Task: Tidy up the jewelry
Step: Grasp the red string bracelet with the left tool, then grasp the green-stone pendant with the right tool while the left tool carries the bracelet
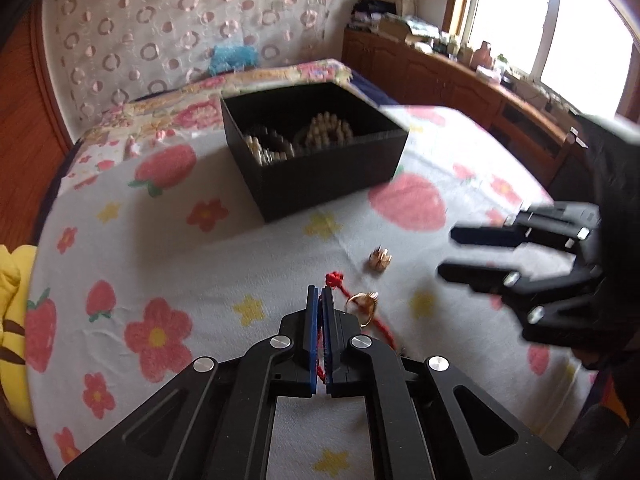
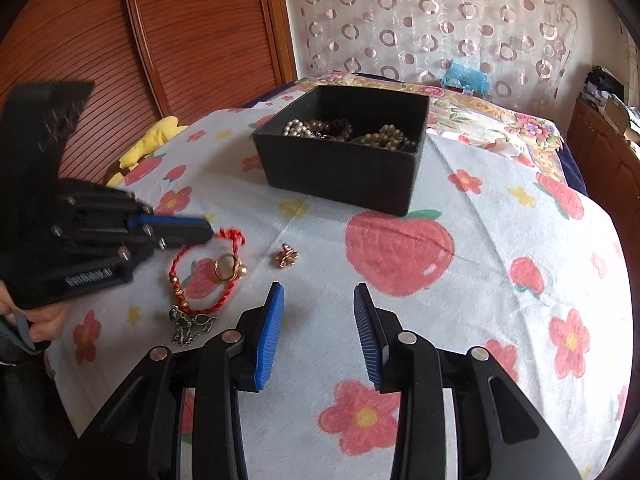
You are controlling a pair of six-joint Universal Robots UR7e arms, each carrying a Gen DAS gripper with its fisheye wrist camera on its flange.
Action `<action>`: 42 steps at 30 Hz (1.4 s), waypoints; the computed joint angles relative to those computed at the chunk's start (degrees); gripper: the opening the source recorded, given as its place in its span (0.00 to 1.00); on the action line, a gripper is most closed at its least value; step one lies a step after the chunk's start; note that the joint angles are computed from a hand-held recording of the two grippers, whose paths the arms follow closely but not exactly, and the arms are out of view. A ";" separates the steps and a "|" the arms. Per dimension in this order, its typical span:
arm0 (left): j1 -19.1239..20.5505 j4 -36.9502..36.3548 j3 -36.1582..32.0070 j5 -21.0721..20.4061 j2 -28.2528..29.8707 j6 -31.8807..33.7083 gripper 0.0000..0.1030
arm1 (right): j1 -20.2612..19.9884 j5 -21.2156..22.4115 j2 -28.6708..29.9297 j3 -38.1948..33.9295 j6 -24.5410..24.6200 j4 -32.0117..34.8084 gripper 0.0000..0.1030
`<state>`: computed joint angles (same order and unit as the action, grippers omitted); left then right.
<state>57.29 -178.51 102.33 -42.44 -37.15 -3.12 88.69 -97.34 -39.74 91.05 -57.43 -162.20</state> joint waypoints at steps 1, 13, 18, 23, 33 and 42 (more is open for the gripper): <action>-0.24 -0.73 0.20 -0.09 -0.26 0.18 0.01 | 0.09 -0.03 0.02 0.11 -0.13 0.10 0.38; -1.37 -5.60 2.45 1.33 -2.77 1.98 0.01 | 1.03 0.87 -0.34 1.68 -0.32 1.64 0.38; -1.14 -6.51 4.17 3.09 -3.53 1.14 0.01 | 1.69 1.52 -0.98 3.16 -1.03 3.48 0.38; -0.87 -7.29 6.05 3.89 -4.49 -0.36 0.01 | 2.34 1.17 -1.56 5.20 -3.07 4.21 0.38; -0.84 -8.98 8.64 4.28 -5.29 -1.83 0.01 | 3.54 -3.32 -0.37 7.67 -5.68 -1.36 0.38; -0.86 -9.35 9.00 3.97 -5.24 -1.84 0.01 | 2.96 -3.23 -0.66 7.18 -5.56 -3.48 0.21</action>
